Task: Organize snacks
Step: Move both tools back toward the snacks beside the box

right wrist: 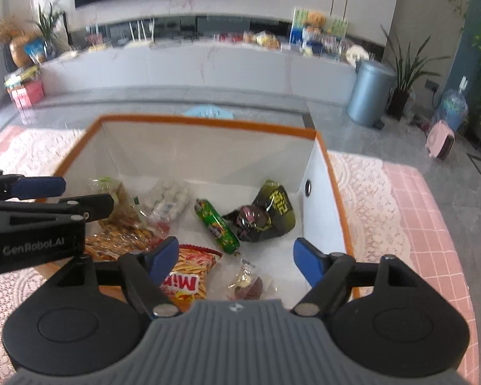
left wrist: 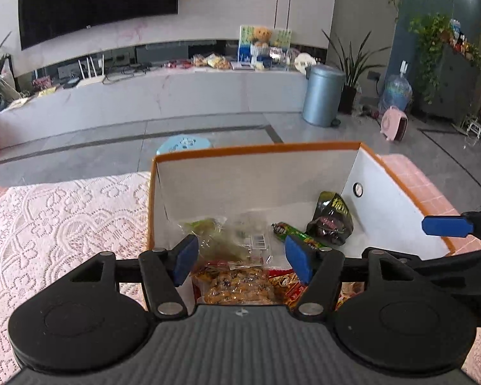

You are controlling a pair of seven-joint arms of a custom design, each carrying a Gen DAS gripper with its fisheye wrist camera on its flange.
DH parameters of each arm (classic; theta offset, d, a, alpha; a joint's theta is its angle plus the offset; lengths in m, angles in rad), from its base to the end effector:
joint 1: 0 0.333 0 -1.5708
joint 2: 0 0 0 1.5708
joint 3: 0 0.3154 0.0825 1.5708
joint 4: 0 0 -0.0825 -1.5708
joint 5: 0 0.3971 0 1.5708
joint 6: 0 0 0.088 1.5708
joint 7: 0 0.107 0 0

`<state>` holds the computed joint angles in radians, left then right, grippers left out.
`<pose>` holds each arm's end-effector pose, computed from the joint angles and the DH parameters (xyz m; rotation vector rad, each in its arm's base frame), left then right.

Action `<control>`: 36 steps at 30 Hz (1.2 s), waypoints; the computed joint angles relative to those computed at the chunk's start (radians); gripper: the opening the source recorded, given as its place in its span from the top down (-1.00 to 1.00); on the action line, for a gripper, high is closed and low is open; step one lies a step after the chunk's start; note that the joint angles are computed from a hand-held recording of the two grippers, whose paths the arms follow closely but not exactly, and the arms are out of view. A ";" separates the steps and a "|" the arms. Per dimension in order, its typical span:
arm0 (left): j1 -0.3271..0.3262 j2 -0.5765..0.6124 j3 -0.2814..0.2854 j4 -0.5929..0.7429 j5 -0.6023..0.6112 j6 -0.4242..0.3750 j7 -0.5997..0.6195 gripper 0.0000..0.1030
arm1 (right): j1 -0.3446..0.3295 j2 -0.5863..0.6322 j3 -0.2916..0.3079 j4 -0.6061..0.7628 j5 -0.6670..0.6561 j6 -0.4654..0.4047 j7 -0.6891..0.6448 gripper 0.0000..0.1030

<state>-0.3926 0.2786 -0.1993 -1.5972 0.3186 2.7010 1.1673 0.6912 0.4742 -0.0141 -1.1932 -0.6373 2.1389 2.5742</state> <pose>0.5902 -0.3878 0.5674 -1.4176 2.1056 -0.9938 0.5976 0.4512 0.5729 -1.7038 1.8880 -0.7846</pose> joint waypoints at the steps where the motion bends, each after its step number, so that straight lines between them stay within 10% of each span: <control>1: -0.003 -0.012 0.005 -0.016 0.011 0.016 -0.012 -0.43 | 0.011 -0.021 -0.007 -0.033 -0.026 0.019 0.025 -0.55; 23: 0.030 -0.286 -0.067 -0.345 0.065 0.187 -0.209 -0.45 | 0.016 -0.407 0.196 -0.568 -0.521 -0.021 0.565 -0.76; 30: 0.003 -0.357 -0.081 -0.428 -0.314 0.116 0.054 -0.46 | -0.016 -0.482 0.254 -0.672 -0.496 -0.037 0.648 -0.76; 36: -0.002 -0.369 -0.090 -0.446 -0.401 0.038 0.122 -0.46 | -0.033 -0.519 0.285 -0.733 -0.451 -0.039 0.636 -0.76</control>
